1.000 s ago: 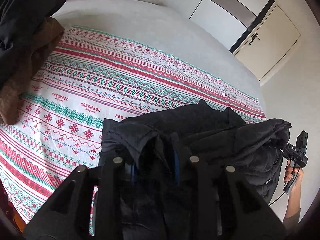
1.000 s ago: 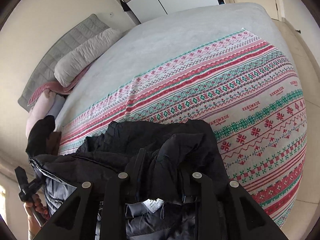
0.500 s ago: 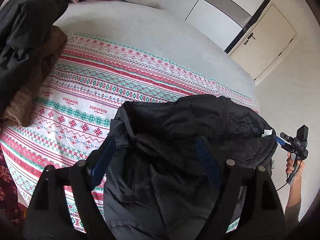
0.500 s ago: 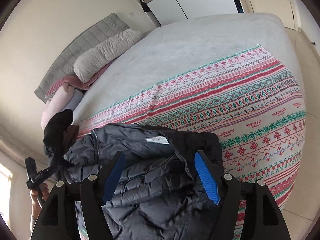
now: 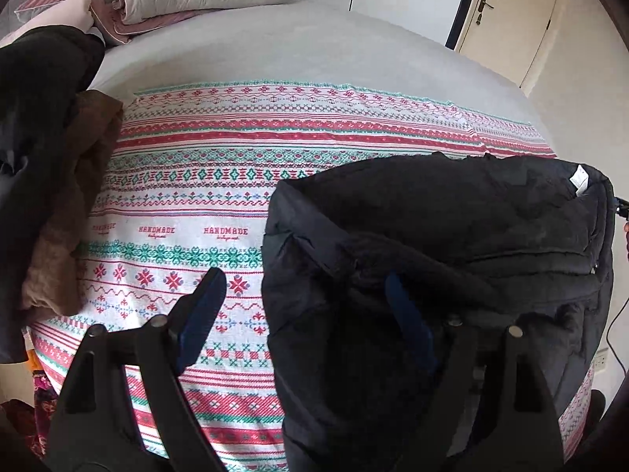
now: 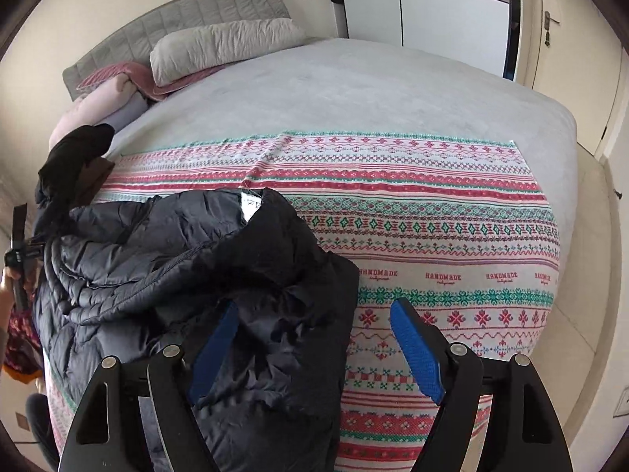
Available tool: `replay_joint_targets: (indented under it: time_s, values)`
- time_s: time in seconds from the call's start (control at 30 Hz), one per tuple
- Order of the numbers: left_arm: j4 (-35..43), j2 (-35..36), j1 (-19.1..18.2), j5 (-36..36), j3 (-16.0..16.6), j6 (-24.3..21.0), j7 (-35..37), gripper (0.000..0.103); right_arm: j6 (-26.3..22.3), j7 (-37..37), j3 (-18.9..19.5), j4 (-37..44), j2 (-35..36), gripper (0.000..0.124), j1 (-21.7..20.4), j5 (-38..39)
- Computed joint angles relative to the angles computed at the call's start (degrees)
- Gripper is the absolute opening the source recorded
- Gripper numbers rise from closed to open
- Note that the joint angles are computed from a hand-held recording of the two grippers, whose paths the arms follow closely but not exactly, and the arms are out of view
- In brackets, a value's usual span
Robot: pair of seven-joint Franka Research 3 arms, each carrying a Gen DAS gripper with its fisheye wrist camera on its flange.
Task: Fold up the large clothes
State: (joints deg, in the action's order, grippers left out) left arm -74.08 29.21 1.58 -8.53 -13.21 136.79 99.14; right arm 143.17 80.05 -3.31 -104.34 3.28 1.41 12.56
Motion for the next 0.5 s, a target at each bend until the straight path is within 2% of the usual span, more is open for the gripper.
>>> replay_joint_targets:
  time_s: [0.1, 0.17, 0.2, 0.27, 0.3, 0.37, 0.5]
  values:
    - [5.65, 4.2, 0.54, -3.73, -1.78, -1.73, -0.78, 0.079, -0.36, -1.09, 0.56, 5.06, 4.71, 0.081, -0.11, 4.33]
    - [8.48, 6.02, -0.01, -4.23, -1.69, -1.67, -2.53, 0.073, 0.25, 0.26, 0.72, 8.32, 7.28, 0.08, -0.12, 6.31]
    - [9.72, 6.78, -0.85, -3.27, -0.72, -1.23, -4.78, 0.073, 1.03, 2.19, 0.56, 9.61, 8.26, 0.08, -0.03, 6.65]
    - [14.53, 9.07, -4.85, 4.14, 4.52, -3.52, -13.99, 0.073, 2.84, 7.8, -0.34, 11.42, 10.04, 0.08, 0.12, 6.13]
    - [16.13, 9.88, -5.3, 5.99, 5.2, -4.71, -15.79, 0.073, 2.87, 9.87, -0.59, 12.1, 10.64, 0.08, -0.2, 6.46]
    - [16.46, 10.02, -3.6, 5.48, 3.06, -5.54, -14.47, 0.073, 3.01, 11.01, -0.29, 12.07, 10.64, 0.08, -1.23, 8.22]
    - [14.38, 8.89, -0.72, 0.98, -0.77, -5.25, -10.91, 0.071, 2.19, 7.17, 1.3, 11.36, 10.3, 0.08, -3.23, 14.08]
